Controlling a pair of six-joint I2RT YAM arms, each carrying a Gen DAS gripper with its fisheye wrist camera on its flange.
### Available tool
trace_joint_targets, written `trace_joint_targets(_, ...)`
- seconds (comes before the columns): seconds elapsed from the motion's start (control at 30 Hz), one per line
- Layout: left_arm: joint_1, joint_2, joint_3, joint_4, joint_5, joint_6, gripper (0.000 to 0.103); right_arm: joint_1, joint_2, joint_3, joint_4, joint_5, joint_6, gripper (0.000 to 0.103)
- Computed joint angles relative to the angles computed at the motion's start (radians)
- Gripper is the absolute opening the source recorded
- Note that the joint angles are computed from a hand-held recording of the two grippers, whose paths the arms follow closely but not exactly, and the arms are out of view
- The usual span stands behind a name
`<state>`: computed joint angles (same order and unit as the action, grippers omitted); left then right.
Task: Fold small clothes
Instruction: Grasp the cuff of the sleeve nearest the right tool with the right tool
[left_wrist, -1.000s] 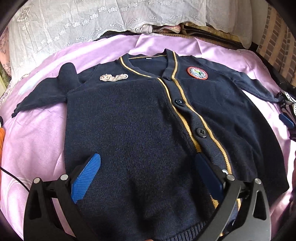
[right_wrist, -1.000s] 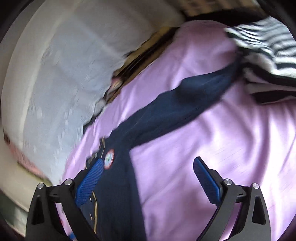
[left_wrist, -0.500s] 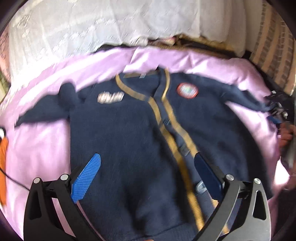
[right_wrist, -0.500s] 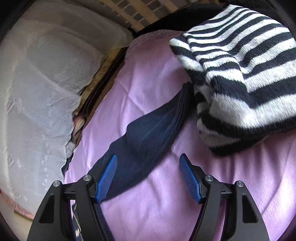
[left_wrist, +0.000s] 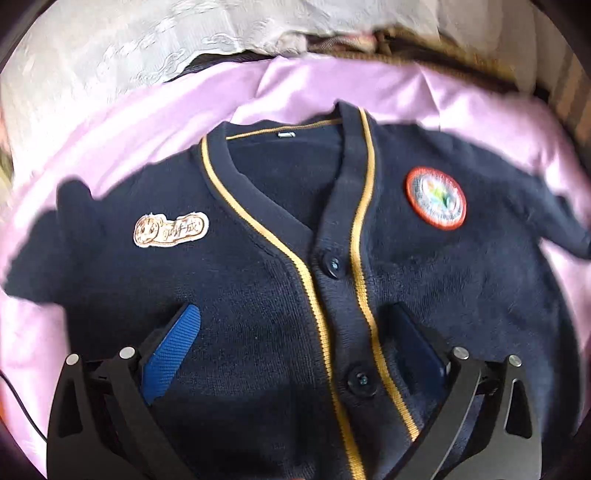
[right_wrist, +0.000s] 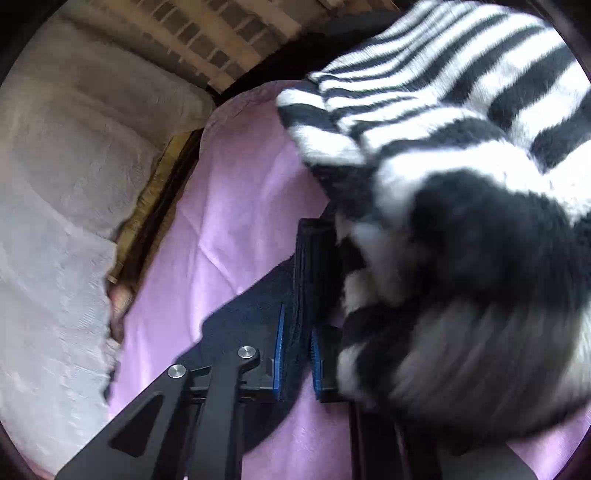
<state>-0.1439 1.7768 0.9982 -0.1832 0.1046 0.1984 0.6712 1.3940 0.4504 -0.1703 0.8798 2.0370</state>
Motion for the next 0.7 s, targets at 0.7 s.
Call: trace_joint_targets(0.7,0.424,0.061,0.136,-0.023,0.088,0.167,0.099,0.110,0.106,0.430,0.253,0.105,-0.935,0.010)
